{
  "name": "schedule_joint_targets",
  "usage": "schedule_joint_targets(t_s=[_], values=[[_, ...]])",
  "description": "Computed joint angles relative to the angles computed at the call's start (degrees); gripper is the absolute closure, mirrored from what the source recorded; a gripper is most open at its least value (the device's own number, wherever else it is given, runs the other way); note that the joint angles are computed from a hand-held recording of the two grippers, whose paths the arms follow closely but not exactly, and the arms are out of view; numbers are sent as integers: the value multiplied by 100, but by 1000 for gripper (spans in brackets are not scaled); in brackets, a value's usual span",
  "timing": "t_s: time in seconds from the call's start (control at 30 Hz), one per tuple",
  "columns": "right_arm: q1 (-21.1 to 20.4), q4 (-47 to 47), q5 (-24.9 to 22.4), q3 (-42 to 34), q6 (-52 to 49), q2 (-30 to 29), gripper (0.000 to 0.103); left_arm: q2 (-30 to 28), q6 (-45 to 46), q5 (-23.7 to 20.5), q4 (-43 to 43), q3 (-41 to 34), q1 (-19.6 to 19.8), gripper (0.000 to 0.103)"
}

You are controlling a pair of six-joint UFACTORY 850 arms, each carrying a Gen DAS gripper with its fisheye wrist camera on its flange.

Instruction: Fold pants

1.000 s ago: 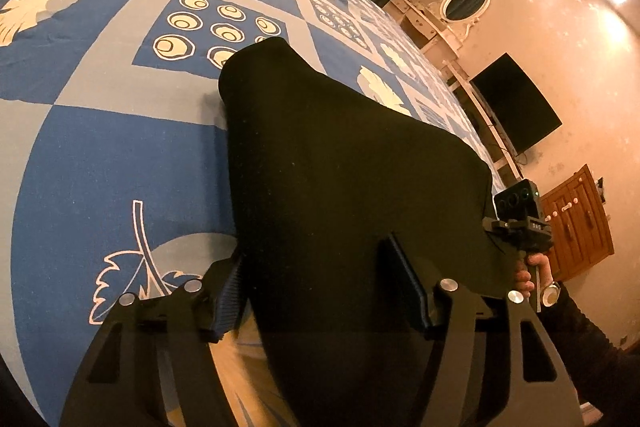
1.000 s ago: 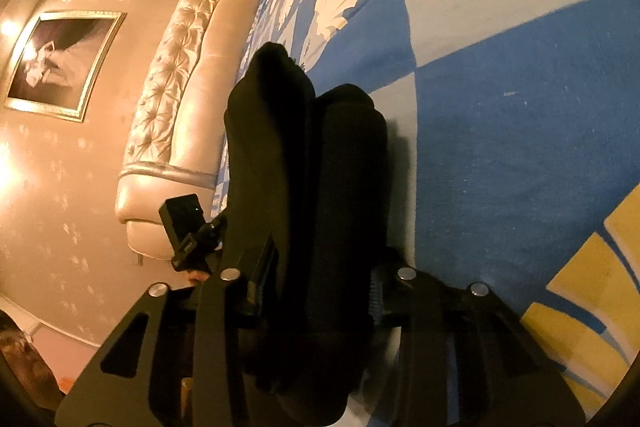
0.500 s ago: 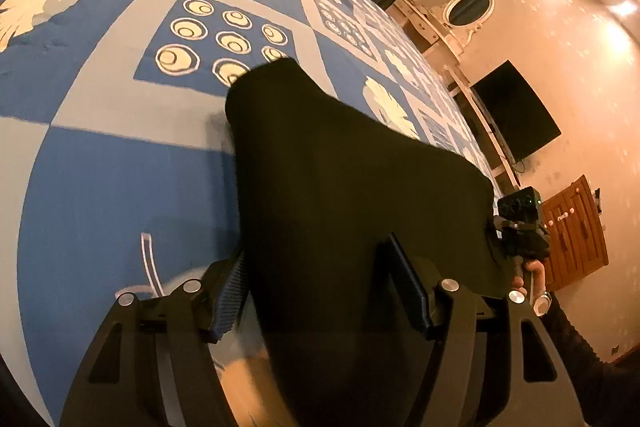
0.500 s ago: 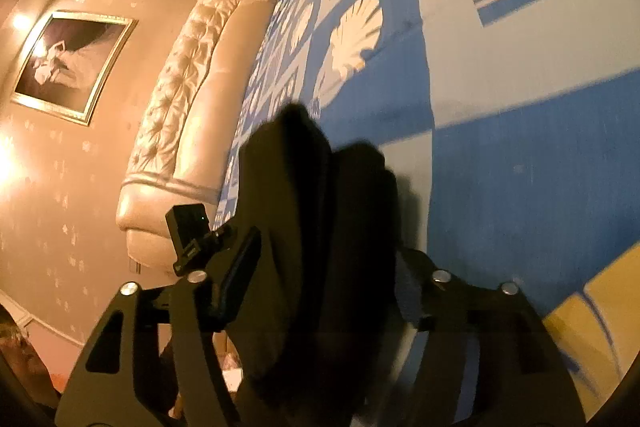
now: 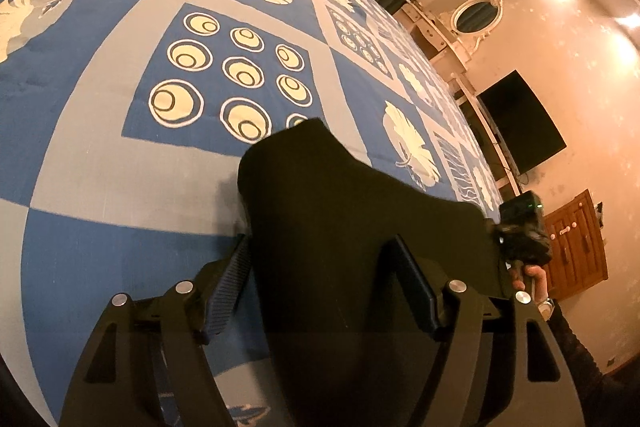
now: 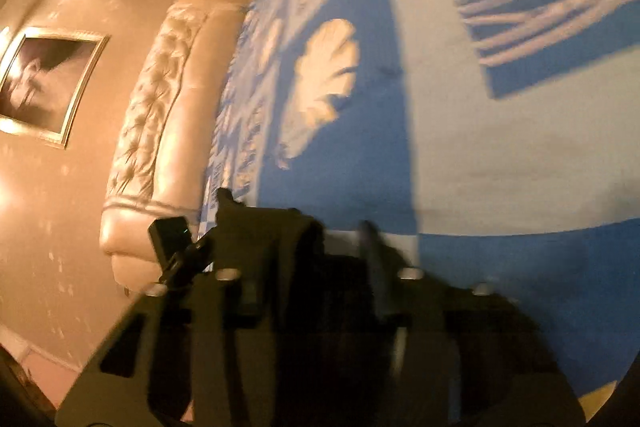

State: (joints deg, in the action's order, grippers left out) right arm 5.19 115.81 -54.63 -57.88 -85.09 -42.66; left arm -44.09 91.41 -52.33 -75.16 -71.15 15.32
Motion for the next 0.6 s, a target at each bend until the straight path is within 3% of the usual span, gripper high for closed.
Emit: schedule_joint_targets(t_s=[0.07,0.13,0.17,0.2,0.27,0.37,0.5,0.6], values=[[-43,26,-128,18,-71,-51,75,75,266,272,-76,92,-50,43],[-71,134,-310,92,-211,-53,72,97,467,279,-179,147,-43,42],[-99,212,-462,152,-283,-57,66,102,485,272,-197,152,-41,42],[-139,361,-703,246,-375,-50,59,115,501,257,-227,173,-32,41],[-221,646,-1010,467,-546,5,47,159,517,212,-342,245,-11,27],[-299,1202,-1493,978,-784,186,33,463,817,651,-634,619,-50,21],[-311,1318,-1312,1534,-971,577,29,985,1462,1455,-1149,1251,-128,17],[-236,1394,-1038,1923,-1111,892,26,1316,1663,1814,-1474,1661,-126,17]])
